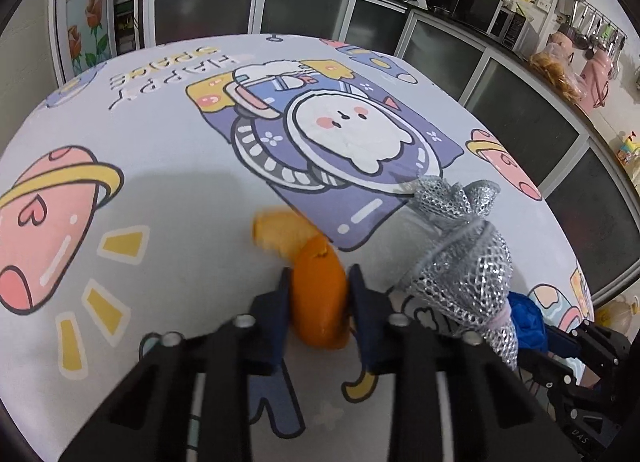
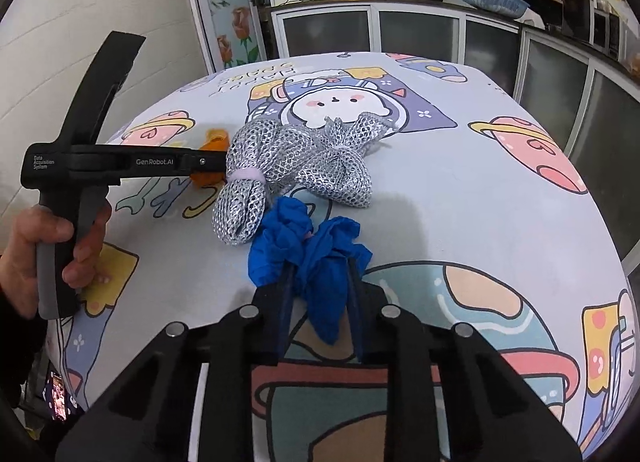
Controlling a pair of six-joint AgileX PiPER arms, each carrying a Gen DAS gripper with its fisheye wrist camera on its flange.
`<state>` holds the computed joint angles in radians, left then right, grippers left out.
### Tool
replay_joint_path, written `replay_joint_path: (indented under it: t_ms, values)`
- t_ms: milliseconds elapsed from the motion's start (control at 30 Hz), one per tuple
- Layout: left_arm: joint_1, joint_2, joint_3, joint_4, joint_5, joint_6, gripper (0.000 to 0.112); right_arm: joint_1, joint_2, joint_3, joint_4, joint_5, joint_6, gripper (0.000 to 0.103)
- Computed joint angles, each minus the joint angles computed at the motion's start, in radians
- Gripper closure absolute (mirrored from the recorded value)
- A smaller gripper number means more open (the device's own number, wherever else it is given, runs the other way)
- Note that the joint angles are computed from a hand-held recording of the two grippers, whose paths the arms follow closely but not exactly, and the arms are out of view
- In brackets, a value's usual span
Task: Collect trash
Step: 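Grasp the orange peel with the left tool while the right tool grasps the blue cloth, then carry the orange peel and blue cloth to the yellow bin and open both tools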
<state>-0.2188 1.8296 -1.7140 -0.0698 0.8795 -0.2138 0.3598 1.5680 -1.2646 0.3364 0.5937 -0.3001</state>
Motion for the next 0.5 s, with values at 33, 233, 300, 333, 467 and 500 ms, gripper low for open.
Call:
replay_joint_path:
  t_ms: [33,233,300,333,467,500]
  values:
    - [0.001,-0.005,0.007,-0.001,-0.003,0.001,0.091,0.001,-0.003,0.001,0.001,0.000,-0.001,0.082]
    - [0.021,-0.059,0.061,-0.031,-0.018,0.012,0.092,-0.004,-0.025,0.005,0.027,0.008,-0.018,0.083]
    - [0.023,-0.086,0.083,-0.018,-0.026,0.005,0.092,-0.007,-0.036,0.005,0.041,0.017,-0.027,0.084]
    - [0.026,-0.100,0.094,-0.019,-0.030,0.007,0.092,-0.008,-0.043,0.007,0.045,0.018,-0.025,0.084]
    - [0.031,-0.156,0.137,-0.011,-0.030,0.008,0.092,-0.014,-0.071,0.013,0.059,0.029,-0.030,0.084]
    - [0.035,-0.167,0.145,-0.014,-0.030,0.014,0.092,-0.014,-0.076,0.013,0.058,0.030,-0.026,0.084]
